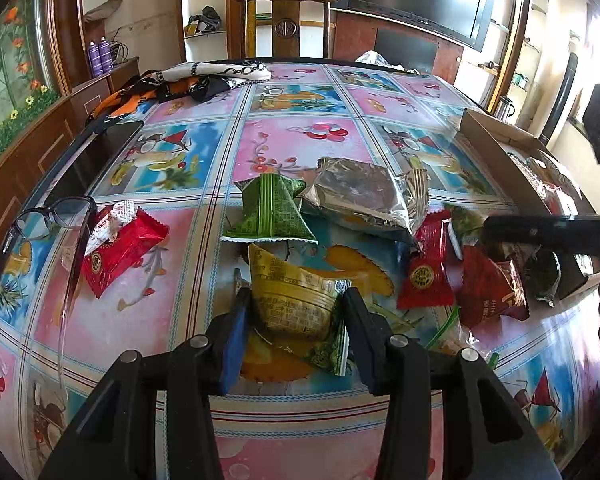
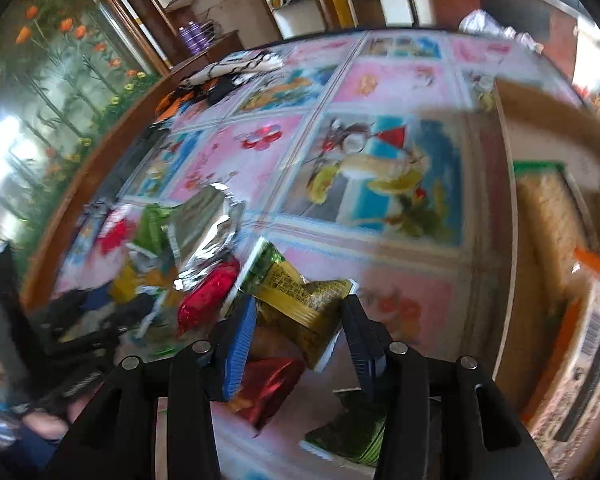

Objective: Organize snacks
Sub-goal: 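Grasp the gold snack bag with the left gripper while the right grasps a yellow-green snack pack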

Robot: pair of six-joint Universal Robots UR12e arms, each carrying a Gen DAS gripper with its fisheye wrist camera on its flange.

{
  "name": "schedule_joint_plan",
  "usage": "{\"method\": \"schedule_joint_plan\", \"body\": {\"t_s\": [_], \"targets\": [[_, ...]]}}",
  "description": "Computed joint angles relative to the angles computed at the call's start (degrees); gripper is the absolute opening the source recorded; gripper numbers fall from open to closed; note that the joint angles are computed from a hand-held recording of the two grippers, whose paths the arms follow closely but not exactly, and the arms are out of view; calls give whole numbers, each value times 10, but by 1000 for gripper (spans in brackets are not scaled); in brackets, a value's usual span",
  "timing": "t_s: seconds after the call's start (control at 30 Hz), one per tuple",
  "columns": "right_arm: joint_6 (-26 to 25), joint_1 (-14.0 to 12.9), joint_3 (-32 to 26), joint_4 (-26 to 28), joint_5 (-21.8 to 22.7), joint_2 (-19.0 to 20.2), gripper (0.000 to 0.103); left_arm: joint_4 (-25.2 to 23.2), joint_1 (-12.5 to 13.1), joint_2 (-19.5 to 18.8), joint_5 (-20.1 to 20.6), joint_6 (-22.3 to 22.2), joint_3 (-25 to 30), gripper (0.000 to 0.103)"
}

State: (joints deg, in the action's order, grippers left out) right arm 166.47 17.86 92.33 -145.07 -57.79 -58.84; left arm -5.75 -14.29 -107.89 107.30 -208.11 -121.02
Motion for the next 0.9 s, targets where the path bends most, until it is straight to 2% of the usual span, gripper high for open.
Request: {"method": "schedule_joint_plan", "body": {"t_s": [0.1,0.27,0.33,0.47,0.57,0.7,0.9], "targets": [[0,12,17,-94,-76,-4,49,0,0,0,1,1,0,45],[-13,18,14,-118,-66,6,49,0,0,0,0,2,0,45],[-21,23,7,-107,-66,12,50,1,0,0,0,0,0,45],[-51,25,-1,-50,-67,10,51,1,1,0,-2,1,-1,45],[-81,19,-1,-4,-56,2,60,1,0,0,-1,1,-1,45],[-126,21,3,9,-77,-4,67,2,1,0,-3,2,-1,45],[-178,18,15,9,-86,-14,68,3,1,-1,-5,1,0,45]]}}
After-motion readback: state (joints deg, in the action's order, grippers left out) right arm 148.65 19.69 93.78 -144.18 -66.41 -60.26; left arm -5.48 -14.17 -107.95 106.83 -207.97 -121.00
